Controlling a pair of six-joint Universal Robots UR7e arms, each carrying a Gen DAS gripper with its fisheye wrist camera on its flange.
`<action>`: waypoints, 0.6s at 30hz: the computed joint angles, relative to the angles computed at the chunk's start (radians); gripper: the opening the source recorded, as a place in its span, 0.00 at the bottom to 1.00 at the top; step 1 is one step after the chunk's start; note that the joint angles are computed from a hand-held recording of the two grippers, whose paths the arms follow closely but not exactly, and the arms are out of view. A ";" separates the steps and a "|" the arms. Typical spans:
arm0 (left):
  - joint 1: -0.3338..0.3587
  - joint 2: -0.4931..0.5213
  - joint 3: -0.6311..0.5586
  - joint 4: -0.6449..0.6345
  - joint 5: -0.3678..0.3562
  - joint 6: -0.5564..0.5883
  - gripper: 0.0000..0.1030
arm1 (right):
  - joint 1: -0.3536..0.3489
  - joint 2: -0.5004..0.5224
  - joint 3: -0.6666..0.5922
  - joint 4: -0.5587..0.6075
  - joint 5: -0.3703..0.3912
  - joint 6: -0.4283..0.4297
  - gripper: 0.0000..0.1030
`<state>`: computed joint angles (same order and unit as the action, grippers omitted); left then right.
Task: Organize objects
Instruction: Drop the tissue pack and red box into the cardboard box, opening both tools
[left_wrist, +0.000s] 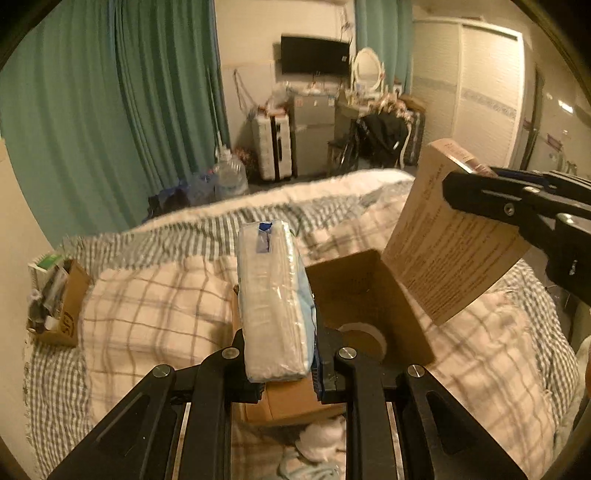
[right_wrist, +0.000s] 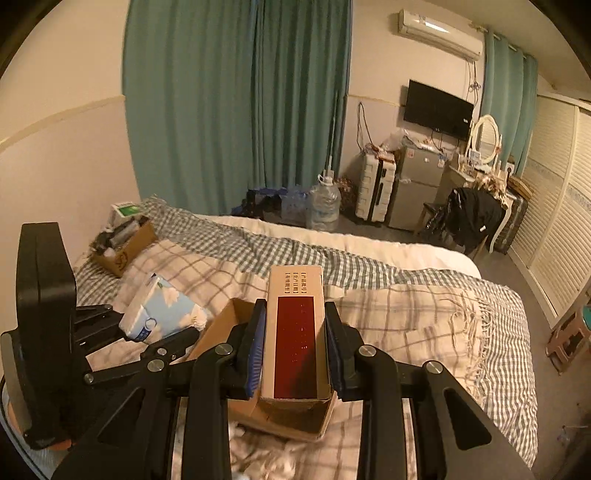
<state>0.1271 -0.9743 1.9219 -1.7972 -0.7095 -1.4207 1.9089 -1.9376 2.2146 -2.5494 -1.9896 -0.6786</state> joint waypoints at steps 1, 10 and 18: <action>0.028 0.005 0.015 -0.044 -0.005 0.025 0.18 | -0.020 0.029 0.000 -0.022 0.002 -0.006 0.27; 0.173 0.089 0.096 -0.323 -0.063 0.179 0.18 | -0.192 0.209 0.027 -0.145 0.023 -0.065 0.27; 0.185 0.102 0.103 -0.372 -0.044 0.222 0.34 | -0.271 0.195 0.028 -0.138 0.137 -0.048 0.43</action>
<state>0.3125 -0.8722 2.0248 -2.1690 -0.7540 -1.1988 1.6378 -1.7422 2.2430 -2.6871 -1.8527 -0.7262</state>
